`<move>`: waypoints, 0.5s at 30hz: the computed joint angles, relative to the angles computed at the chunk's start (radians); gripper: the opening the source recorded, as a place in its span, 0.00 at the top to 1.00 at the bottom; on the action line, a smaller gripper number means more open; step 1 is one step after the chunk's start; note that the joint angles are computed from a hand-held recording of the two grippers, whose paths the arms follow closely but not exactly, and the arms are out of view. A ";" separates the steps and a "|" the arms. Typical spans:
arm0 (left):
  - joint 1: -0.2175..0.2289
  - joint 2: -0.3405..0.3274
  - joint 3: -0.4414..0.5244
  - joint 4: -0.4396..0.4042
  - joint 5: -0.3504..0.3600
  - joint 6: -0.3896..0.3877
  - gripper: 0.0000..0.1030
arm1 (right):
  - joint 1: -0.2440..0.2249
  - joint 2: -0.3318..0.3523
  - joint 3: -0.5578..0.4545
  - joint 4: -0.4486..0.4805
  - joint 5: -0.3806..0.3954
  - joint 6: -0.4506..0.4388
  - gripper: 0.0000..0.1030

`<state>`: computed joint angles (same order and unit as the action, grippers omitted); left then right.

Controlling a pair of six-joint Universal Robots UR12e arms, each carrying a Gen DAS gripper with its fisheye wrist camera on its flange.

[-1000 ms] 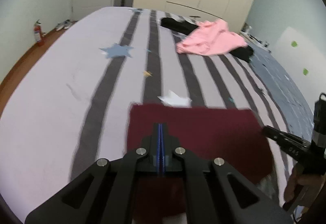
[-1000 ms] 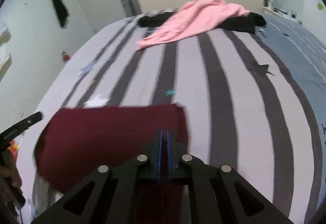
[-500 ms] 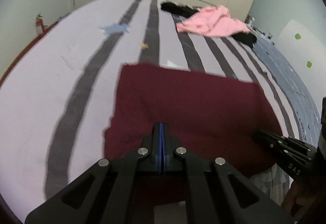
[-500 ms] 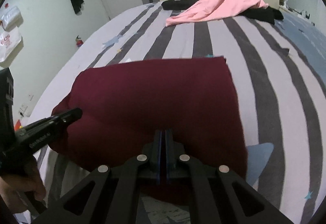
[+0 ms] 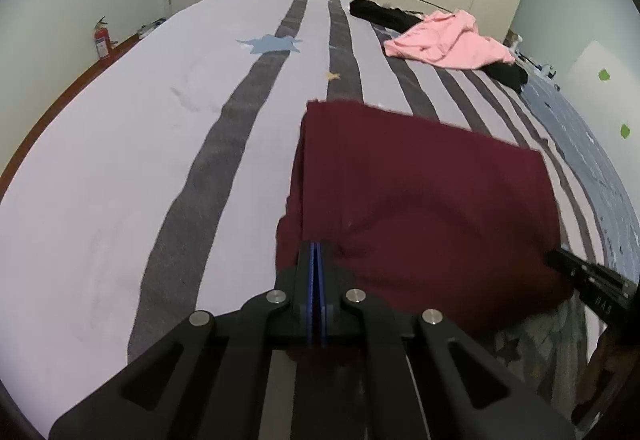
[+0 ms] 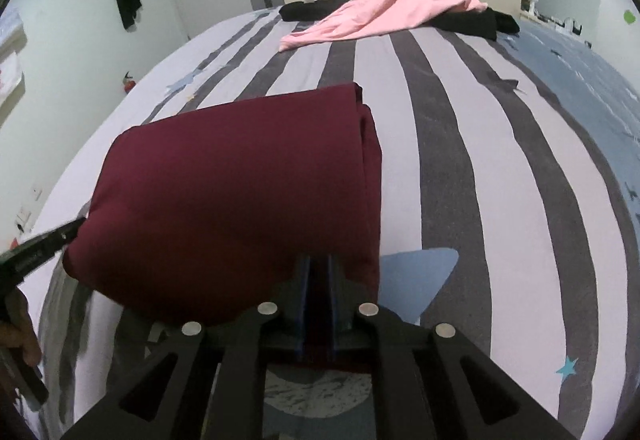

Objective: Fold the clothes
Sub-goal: 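Press the folded maroon bundle flat with both closed tools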

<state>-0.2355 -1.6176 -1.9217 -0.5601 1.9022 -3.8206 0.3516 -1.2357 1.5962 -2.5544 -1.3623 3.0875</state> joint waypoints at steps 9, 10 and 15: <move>-0.042 -0.011 0.039 0.080 -0.073 0.043 0.99 | 0.012 -0.031 0.002 -0.007 0.101 -0.003 0.90; -0.043 -0.017 0.041 0.086 -0.089 0.039 0.99 | 0.015 -0.033 0.003 -0.006 0.123 -0.008 0.90; -0.048 -0.042 0.046 0.121 -0.143 0.045 0.99 | 0.029 -0.023 -0.003 0.003 0.196 -0.015 0.90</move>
<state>-0.2834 -1.6599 -1.8761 -0.4388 1.7594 -3.7755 0.3810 -1.2587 1.5930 -2.5515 -1.1667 3.0727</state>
